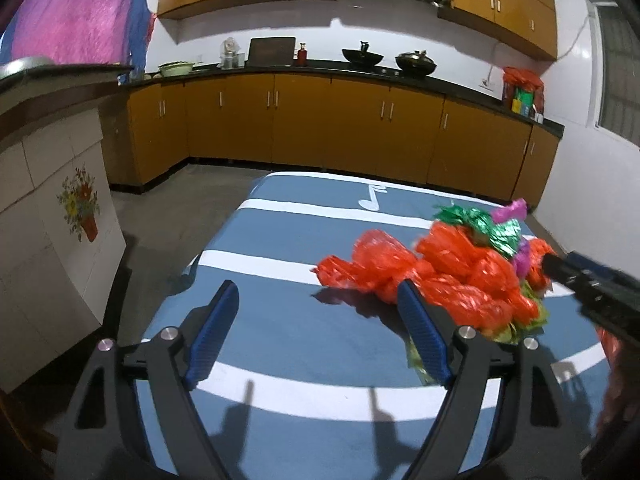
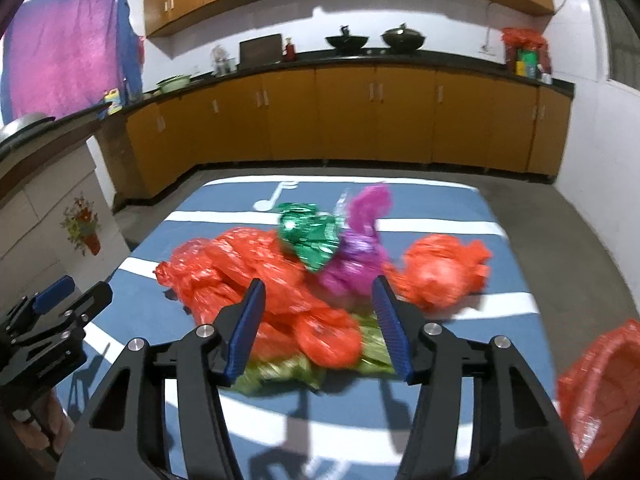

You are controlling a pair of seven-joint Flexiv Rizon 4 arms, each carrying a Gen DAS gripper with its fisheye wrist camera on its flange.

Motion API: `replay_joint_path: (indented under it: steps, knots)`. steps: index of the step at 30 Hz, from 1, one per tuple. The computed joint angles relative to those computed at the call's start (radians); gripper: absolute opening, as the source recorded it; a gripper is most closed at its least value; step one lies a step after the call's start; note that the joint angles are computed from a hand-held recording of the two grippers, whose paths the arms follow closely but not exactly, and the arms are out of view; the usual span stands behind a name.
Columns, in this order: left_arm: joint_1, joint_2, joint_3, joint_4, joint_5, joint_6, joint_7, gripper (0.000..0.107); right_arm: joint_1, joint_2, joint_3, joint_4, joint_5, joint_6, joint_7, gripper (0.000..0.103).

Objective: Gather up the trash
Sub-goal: 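Grasp the large red plastic bag with the right gripper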

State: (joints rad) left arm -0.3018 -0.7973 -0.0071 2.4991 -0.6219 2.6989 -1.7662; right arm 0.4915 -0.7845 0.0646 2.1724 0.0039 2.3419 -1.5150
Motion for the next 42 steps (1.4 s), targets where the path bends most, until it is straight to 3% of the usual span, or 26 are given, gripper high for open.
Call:
replay_joint_path:
  steps: [9,15,19,34,42]
  knots:
    - [0.047,-0.006,0.011,-0.002,0.043,-0.009,-0.019,0.08,0.052,-0.039,-0.029,-0.075,-0.019,-0.11,-0.01,0.054]
    - [0.049,-0.014,0.009,-0.009,0.048,-0.025,-0.023,0.08,0.073,-0.053,-0.054,-0.091,-0.008,-0.165,-0.026,0.039]
    - [0.047,-0.012,0.007,-0.017,0.058,-0.038,-0.018,0.08,0.029,-0.041,-0.017,-0.063,-0.038,-0.128,-0.023,0.033]
    - [0.026,-0.001,-0.007,-0.072,0.102,-0.114,0.016,0.08,-0.124,0.004,0.063,0.103,-0.156,0.076,-0.014,0.032]
    - [-0.004,-0.001,-0.007,-0.091,0.093,-0.14,0.052,0.08,-0.103,-0.015,0.021,0.096,-0.102,0.036,-0.017,0.034]
